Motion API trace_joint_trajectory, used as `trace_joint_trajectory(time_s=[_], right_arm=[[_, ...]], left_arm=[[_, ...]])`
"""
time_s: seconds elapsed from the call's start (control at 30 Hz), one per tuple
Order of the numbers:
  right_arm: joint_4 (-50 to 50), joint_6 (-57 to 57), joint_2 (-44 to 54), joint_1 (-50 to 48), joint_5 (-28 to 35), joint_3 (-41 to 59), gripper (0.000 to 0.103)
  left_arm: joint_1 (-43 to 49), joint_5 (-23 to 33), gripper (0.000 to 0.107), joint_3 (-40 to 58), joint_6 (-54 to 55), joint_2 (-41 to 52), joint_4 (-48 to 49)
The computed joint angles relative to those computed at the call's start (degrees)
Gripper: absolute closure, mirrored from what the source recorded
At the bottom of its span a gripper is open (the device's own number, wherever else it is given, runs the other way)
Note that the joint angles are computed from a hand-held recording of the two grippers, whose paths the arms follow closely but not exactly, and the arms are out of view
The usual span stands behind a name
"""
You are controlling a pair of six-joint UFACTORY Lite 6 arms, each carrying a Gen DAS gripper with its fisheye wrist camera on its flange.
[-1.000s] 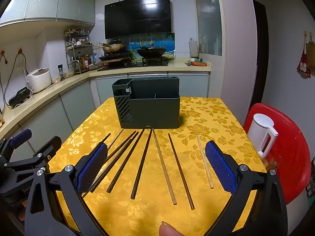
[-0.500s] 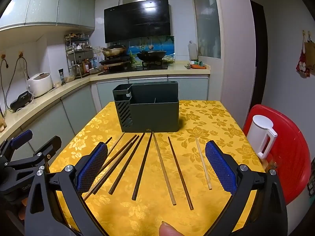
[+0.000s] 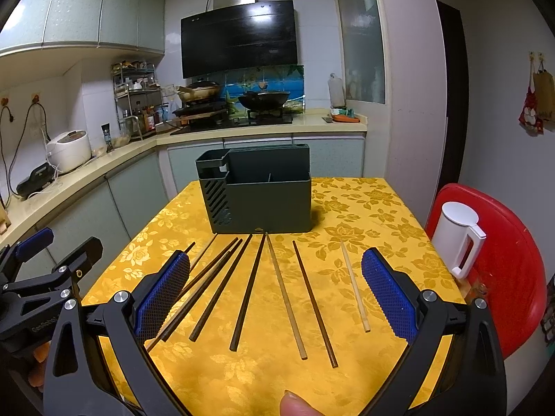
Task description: Organize utensils
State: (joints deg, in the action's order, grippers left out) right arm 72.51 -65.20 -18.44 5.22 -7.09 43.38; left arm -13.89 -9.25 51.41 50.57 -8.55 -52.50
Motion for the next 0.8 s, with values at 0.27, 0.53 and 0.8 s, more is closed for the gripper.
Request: trace_joint_trajectory(time_s=[0.27,0.53,0.8], right_arm=[[0.3,-0.4,-1.0,-0.5,0.3,-0.7,0.006],[2.0,-2.0,-1.1,-0.2,0.0,-0.9,0.007],[2.6,-2.7,-1.2,-0.2,-0.1,-0.9,0.007]], left_arm=[[0.1,0.1,0.011,-1.0,2.2,-1.5,-2.4],[1.7,0.8,0.011,-2.0,-4.0,-2.1,4.1],[2.8,1.4,0.011,-2.5,-8.5,-2.8,8.8]])
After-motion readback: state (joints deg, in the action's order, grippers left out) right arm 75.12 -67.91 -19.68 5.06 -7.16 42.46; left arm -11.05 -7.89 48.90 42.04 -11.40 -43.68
